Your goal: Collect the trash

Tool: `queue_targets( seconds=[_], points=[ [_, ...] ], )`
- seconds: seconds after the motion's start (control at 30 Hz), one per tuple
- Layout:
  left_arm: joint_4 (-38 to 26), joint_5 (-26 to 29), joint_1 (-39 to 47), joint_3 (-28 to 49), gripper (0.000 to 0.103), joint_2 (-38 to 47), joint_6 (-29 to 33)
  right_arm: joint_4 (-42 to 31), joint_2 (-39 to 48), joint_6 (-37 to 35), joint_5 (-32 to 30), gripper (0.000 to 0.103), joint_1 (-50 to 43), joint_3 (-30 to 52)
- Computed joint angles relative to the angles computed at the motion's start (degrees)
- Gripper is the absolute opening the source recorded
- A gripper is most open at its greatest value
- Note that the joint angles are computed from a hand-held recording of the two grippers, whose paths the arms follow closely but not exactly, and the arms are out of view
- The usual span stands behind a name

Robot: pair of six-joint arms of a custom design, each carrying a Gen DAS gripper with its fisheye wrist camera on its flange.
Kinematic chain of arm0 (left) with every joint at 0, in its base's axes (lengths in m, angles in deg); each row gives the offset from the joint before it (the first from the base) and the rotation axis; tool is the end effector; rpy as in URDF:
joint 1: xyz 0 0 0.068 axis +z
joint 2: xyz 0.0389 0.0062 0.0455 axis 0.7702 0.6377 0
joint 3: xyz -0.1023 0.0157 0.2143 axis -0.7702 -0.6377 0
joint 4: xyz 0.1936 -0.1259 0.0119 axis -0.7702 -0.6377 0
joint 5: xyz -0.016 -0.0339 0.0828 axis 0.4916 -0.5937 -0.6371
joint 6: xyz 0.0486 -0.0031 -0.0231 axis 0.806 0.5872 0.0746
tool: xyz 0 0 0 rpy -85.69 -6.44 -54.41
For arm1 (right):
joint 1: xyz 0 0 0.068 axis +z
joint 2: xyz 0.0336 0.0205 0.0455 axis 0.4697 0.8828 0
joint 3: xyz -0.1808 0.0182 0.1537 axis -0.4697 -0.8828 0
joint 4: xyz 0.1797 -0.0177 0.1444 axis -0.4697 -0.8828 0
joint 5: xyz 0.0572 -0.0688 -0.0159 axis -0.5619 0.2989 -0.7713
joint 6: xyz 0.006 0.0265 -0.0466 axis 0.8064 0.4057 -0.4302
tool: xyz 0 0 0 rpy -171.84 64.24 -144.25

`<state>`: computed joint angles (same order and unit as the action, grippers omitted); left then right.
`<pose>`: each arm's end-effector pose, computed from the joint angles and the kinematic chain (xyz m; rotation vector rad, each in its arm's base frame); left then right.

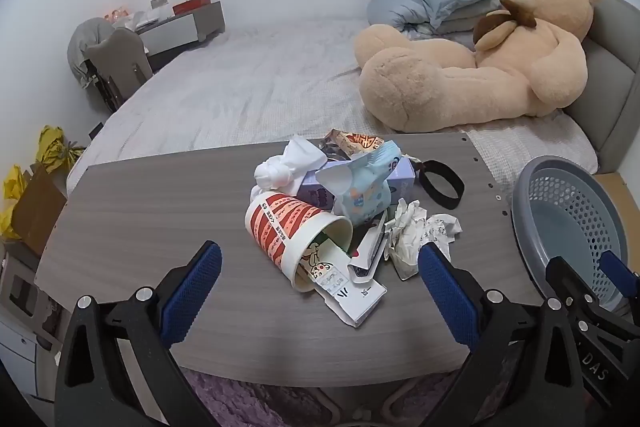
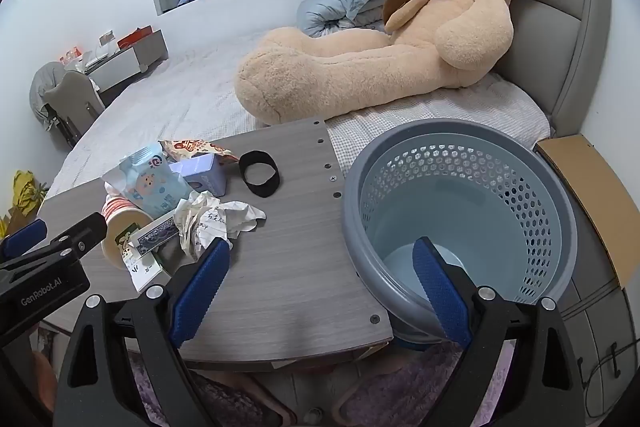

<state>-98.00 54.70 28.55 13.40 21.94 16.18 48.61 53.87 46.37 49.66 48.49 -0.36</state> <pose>0.2912 -0.0976 0.2332 -0.3617 2.3630 0.2520 0.3163 0.1165 0.2112 -0.1740 2.3628 0.2228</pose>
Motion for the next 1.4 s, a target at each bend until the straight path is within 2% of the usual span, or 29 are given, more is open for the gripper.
queue_targets(
  seconds=[0.5,0.57,1.4],
  points=[
    [-1.2,-1.0,-0.1,0.7,0.097,-1.8,0.7,-0.6,-2.2,0.3,0.3,0.088,0.4,-1.0],
    [0.4,-1.9,-1.1,-1.4,0.097,-2.1,-0.3,-0.4,-2.4,0.2,0.2,0.088,0.4,-1.2],
    [0.4,-3.5,-2.7,-2.0,0.097,-3.4,-0.6,0.9,-4.9,0.0,0.0,0.088,0.1,-3.5]
  ],
)
